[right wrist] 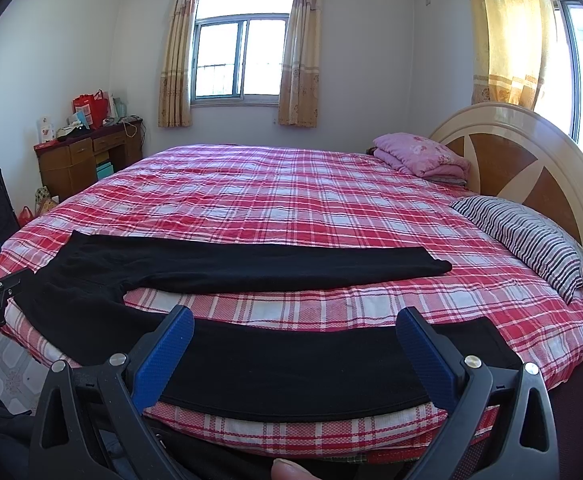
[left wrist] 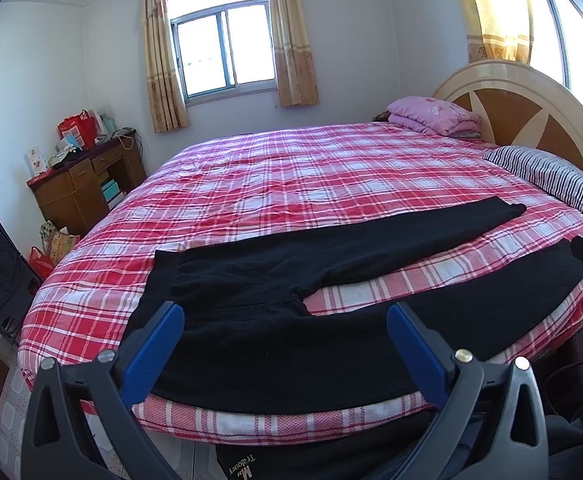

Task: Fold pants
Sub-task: 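Lower both grippers onto the pants waistband and close them on it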

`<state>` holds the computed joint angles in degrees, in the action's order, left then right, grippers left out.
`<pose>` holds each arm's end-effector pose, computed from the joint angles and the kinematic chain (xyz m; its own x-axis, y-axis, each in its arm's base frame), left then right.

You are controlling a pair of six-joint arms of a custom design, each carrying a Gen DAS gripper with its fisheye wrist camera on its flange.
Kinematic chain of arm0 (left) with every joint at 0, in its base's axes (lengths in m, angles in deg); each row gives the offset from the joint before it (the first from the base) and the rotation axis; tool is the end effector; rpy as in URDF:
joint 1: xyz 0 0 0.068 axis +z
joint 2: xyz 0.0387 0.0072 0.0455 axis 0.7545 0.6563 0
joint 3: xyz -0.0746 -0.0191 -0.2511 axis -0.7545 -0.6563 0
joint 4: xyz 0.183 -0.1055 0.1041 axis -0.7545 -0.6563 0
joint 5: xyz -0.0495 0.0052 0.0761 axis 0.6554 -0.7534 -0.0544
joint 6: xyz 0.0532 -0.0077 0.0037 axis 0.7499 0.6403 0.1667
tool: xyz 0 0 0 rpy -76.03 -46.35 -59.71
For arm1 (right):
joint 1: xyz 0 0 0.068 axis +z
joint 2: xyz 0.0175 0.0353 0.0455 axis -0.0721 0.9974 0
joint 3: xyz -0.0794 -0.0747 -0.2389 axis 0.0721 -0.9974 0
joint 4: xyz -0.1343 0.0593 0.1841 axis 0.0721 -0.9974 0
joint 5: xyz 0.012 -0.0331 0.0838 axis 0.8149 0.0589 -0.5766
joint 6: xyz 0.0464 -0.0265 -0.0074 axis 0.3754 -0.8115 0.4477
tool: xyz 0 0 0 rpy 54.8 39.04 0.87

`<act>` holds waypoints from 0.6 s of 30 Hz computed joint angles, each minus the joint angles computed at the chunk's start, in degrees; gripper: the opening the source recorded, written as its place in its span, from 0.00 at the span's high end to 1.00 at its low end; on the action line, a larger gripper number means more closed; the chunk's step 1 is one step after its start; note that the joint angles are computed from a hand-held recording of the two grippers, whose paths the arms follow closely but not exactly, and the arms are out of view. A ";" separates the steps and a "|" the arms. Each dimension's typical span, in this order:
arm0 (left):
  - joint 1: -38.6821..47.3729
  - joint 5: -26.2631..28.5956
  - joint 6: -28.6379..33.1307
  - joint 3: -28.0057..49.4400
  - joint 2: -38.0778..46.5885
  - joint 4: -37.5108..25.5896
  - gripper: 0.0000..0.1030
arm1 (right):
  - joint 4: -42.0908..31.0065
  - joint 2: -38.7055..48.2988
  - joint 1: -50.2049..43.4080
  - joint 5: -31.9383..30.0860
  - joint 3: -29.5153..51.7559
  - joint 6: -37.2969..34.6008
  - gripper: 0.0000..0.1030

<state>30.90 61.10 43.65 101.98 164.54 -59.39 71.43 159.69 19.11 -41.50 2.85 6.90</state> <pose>0.2497 -0.0691 0.1737 -0.5466 0.0623 -0.8351 -0.0282 0.9953 0.0928 0.2805 0.1104 0.1934 -0.4745 -0.1622 -0.8652 -0.1538 0.9830 -0.1000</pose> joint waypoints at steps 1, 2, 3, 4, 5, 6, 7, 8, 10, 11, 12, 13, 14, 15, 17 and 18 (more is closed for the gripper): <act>0.11 0.07 0.03 -0.04 0.14 0.04 0.00 | -0.07 0.19 0.02 0.03 0.13 0.02 0.01; 0.10 -0.01 0.01 0.20 0.44 -0.08 0.00 | -0.07 0.35 -0.03 0.02 0.21 0.02 0.01; -0.03 -0.18 -0.09 0.61 0.91 -0.23 0.00 | 0.00 0.53 -0.07 0.05 0.25 0.00 0.01; 0.13 -0.05 0.01 0.52 1.14 0.00 0.00 | 0.10 0.74 -0.12 0.06 0.30 -0.03 0.01; 0.16 -0.12 0.05 0.76 1.65 0.11 0.00 | 0.01 0.90 0.08 0.33 0.45 0.03 0.01; 0.31 -0.13 0.14 1.04 2.31 0.27 0.00 | 0.16 1.24 0.03 0.42 0.56 -0.12 0.01; 0.87 0.29 0.40 1.17 3.09 0.70 0.00 | 0.28 1.49 -0.11 0.49 0.63 -0.25 0.01; 1.64 0.88 0.72 1.44 3.86 1.06 0.00 | 0.62 1.97 -0.29 0.48 0.76 -0.30 0.01; 3.81 1.69 1.38 2.38 6.18 1.84 0.00 | 1.83 3.23 -1.11 -0.32 0.86 -0.42 0.01; 5.54 2.75 2.13 3.09 7.61 2.30 0.00 | 2.79 4.33 -1.68 -0.76 1.02 -0.72 0.01; 7.25 3.69 2.87 3.79 8.96 2.93 0.00 | 3.74 5.46 -2.16 -0.90 1.19 -1.13 0.01; 9.85 4.59 3.99 4.58 10.88 4.44 0.00 | 4.45 6.76 -2.63 -0.95 1.59 -1.59 0.01; 11.76 4.84 4.95 5.56 12.59 5.38 0.00 | 4.65 8.35 -3.27 -1.15 2.43 -2.12 0.01; 14.22 4.83 6.21 7.61 15.11 5.72 0.00 | 4.08 10.60 -4.16 -1.53 4.14 -2.53 0.01; 18.93 5.87 7.82 12.75 20.07 4.92 0.00 | 2.37 14.37 -5.95 -2.76 7.65 -2.72 0.01; 21.73 6.90 8.58 16.85 23.49 3.59 0.00 | 1.72 16.17 -6.80 -3.37 9.41 -2.69 0.01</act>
<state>52.64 68.01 52.23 118.84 188.04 -55.80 73.15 175.85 12.30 -44.87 12.25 4.21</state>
